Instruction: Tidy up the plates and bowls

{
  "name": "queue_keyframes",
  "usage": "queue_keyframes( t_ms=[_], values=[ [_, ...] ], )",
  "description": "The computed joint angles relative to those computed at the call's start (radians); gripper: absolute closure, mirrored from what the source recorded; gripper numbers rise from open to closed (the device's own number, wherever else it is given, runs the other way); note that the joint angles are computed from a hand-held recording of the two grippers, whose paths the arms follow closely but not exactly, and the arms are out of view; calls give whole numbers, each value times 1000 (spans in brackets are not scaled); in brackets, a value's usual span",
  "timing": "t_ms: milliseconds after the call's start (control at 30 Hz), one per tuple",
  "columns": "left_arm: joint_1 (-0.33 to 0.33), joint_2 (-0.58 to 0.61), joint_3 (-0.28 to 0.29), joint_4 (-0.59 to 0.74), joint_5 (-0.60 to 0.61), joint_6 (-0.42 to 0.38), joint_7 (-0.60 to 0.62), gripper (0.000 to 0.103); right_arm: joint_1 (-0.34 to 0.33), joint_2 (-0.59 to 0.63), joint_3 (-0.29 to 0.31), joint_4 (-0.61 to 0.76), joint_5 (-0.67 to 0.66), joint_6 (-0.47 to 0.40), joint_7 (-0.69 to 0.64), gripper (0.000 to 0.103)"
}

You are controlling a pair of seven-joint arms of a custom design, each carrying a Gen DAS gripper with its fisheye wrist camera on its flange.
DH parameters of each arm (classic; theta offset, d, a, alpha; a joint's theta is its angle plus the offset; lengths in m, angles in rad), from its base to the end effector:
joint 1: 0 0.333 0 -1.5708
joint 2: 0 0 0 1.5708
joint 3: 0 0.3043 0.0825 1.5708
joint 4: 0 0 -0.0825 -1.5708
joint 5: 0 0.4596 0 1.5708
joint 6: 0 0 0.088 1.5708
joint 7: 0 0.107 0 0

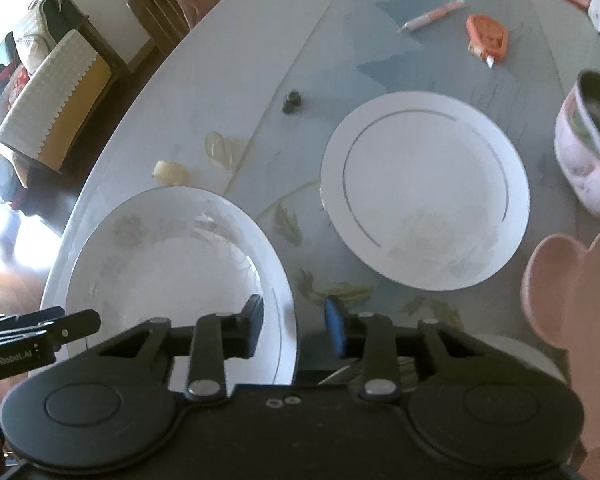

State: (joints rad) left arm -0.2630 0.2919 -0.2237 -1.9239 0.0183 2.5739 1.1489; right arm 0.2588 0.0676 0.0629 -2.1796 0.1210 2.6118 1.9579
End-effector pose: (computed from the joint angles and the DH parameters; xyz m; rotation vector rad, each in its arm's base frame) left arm 0.6244 -0.3240 0.3258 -2.0728 2.1955 -0.5521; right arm 0.6016 0.1976 0.3390 -1.7990 2.1116 -0.1067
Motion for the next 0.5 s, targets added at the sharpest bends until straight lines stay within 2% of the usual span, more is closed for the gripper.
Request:
queue_keyframes(
  t_ms=[167, 267, 433, 500],
  values=[
    [26, 8, -21, 0, -81, -7, 45, 72, -4, 11, 6, 1, 73, 3, -54, 82],
    [41, -2, -34, -21, -143, 17, 79, 76, -1, 6, 4, -9, 62, 6, -47, 86],
    [18, -7, -11, -28, -101, 20, 39, 88, 5, -3, 1, -24, 22, 24, -9, 91],
    [19, -11, -12, -37, -101, 31, 34, 89, 6, -5, 1, -25, 10, 26, 7, 91]
  ],
)
